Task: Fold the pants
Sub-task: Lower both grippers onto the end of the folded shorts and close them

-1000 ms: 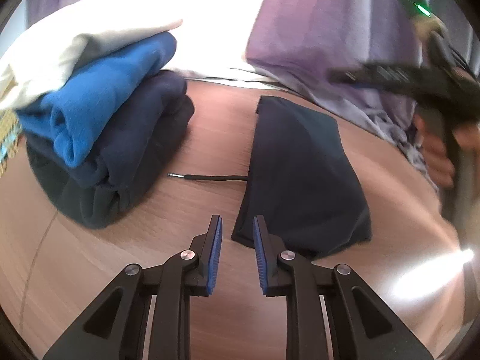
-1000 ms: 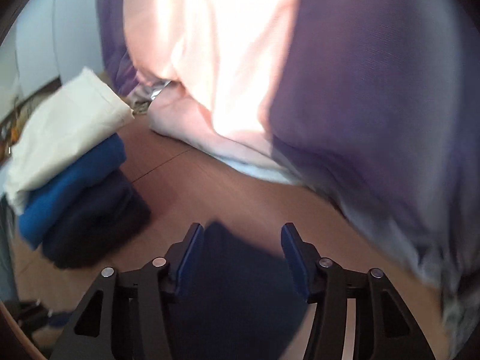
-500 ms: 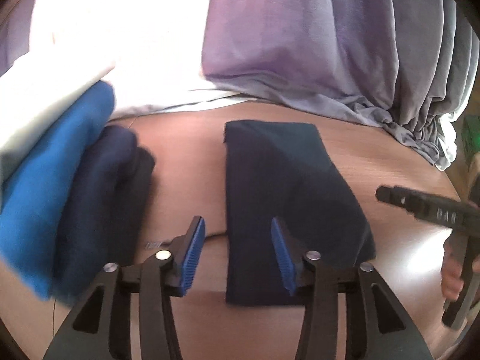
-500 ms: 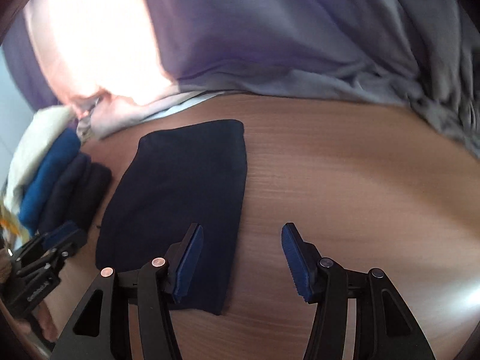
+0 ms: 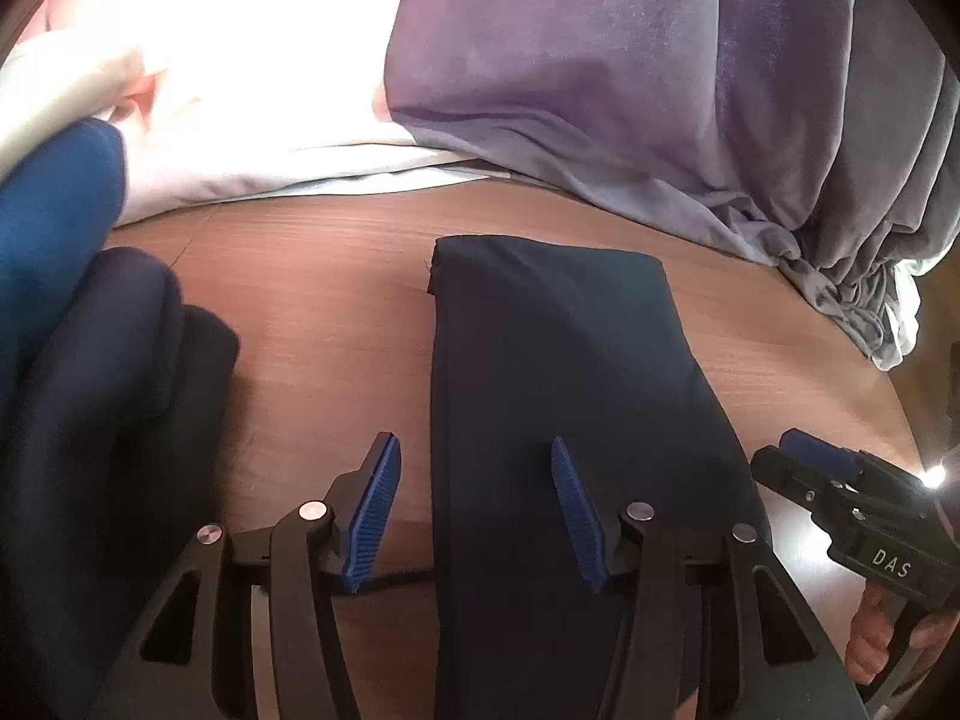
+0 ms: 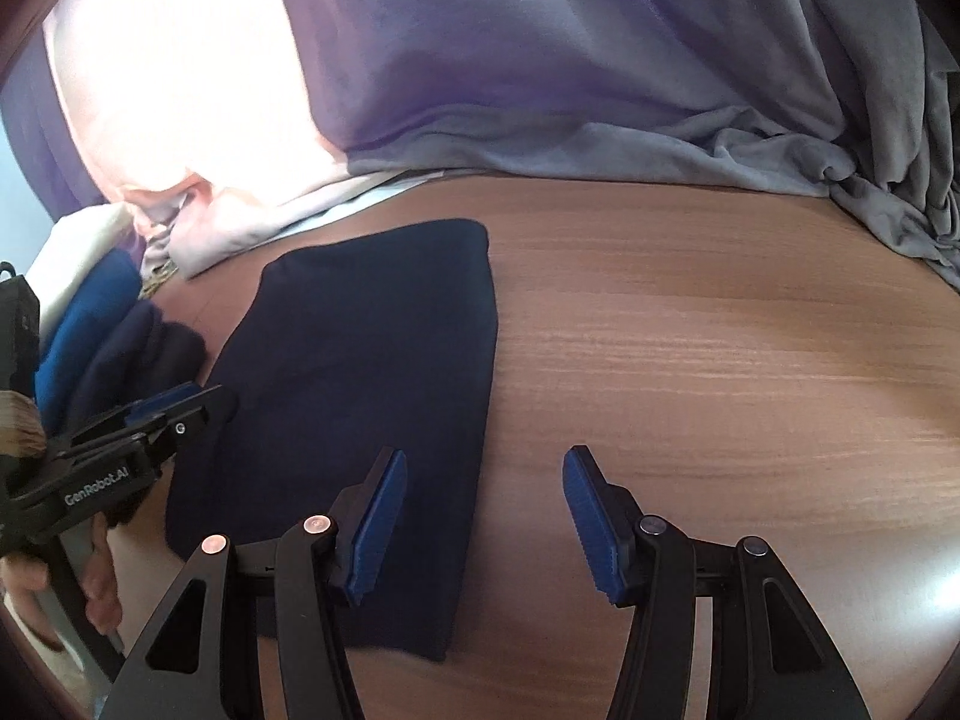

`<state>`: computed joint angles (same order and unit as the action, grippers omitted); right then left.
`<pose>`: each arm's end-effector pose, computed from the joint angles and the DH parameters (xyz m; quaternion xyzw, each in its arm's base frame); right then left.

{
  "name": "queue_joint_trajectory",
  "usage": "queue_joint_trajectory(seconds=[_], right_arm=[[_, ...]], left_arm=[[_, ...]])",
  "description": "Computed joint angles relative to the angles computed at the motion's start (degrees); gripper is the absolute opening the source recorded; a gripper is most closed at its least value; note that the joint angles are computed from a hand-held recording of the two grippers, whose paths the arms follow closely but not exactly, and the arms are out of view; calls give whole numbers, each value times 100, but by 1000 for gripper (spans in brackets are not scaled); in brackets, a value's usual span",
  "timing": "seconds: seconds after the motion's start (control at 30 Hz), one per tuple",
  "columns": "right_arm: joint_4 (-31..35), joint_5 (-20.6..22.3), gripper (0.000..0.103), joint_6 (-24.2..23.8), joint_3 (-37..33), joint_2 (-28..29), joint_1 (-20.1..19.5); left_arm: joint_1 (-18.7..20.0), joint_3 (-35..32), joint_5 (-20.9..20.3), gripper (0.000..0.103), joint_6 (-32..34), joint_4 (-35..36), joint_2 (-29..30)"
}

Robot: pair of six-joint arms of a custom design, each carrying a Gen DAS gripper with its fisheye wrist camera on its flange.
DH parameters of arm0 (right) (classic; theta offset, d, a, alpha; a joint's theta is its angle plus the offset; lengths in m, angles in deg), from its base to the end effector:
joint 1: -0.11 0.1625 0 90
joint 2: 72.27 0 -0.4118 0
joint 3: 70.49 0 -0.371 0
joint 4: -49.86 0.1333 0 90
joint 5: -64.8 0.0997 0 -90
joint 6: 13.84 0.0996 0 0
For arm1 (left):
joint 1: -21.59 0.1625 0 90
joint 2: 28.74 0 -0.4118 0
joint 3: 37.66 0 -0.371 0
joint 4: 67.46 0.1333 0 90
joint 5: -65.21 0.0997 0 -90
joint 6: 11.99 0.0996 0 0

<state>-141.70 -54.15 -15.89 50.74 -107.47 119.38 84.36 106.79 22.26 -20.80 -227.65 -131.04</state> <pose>0.3097 -0.3785 -0.0275 0.2264 -0.9329 0.1854 0.2099 0.0428 -0.3675 0.3028 0.0469 0.8936 -0.3310 0.2995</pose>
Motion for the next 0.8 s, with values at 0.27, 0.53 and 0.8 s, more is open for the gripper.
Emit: queue_joint_trajectory(seconds=[0.27,0.53,0.8], right_arm=[[-207,0,55,-317,-215,250,-13],[-78,93,55,-170,-278,309,-152],[-72,117,40,-199,-338,390,-174]], left_arm=[[506,-259,-665,54,-2,-36,238],[446,-128,-569,53,209,-452,432],[470,-19,-699,41,590,-1054,652]])
